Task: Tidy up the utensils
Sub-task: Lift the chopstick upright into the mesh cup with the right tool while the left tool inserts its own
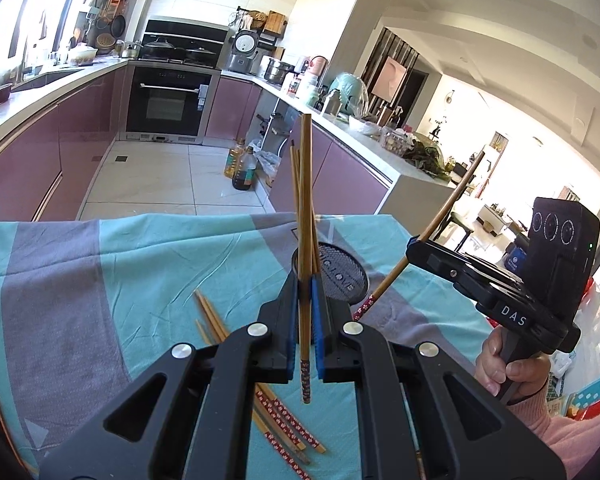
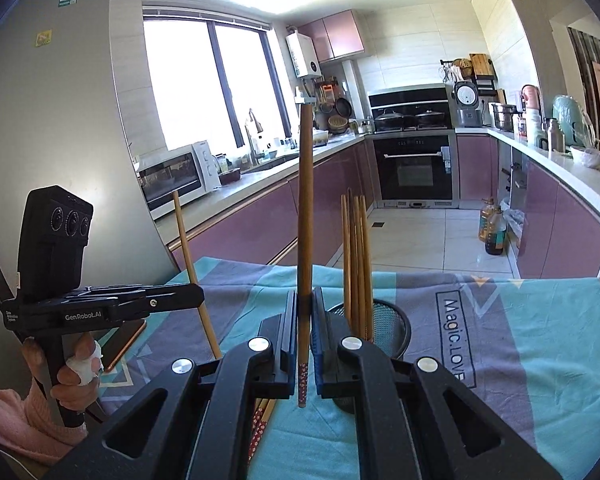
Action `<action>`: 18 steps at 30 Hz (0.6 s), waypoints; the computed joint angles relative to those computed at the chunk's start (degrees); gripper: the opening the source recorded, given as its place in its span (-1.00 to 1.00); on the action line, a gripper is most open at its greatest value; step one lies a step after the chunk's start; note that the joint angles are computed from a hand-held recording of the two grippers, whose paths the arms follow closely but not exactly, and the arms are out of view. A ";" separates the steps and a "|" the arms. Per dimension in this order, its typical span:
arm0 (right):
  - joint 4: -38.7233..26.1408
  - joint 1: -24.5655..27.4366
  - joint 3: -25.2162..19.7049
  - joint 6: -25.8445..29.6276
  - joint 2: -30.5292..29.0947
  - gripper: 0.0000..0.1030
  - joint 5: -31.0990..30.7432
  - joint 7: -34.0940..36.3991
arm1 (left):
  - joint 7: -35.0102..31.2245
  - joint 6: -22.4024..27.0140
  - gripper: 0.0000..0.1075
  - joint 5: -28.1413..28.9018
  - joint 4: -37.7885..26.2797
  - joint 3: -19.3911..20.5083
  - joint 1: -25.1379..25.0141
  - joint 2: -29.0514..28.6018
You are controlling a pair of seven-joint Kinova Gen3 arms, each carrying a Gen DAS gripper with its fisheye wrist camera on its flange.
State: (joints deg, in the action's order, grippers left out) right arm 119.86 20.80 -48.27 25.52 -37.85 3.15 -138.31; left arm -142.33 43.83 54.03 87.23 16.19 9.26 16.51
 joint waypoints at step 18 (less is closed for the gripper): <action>-2.40 0.72 4.04 0.72 -0.56 -0.89 2.74 3.69 | 1.22 -2.77 -0.86 0.23 -8.12 2.25 1.89 2.75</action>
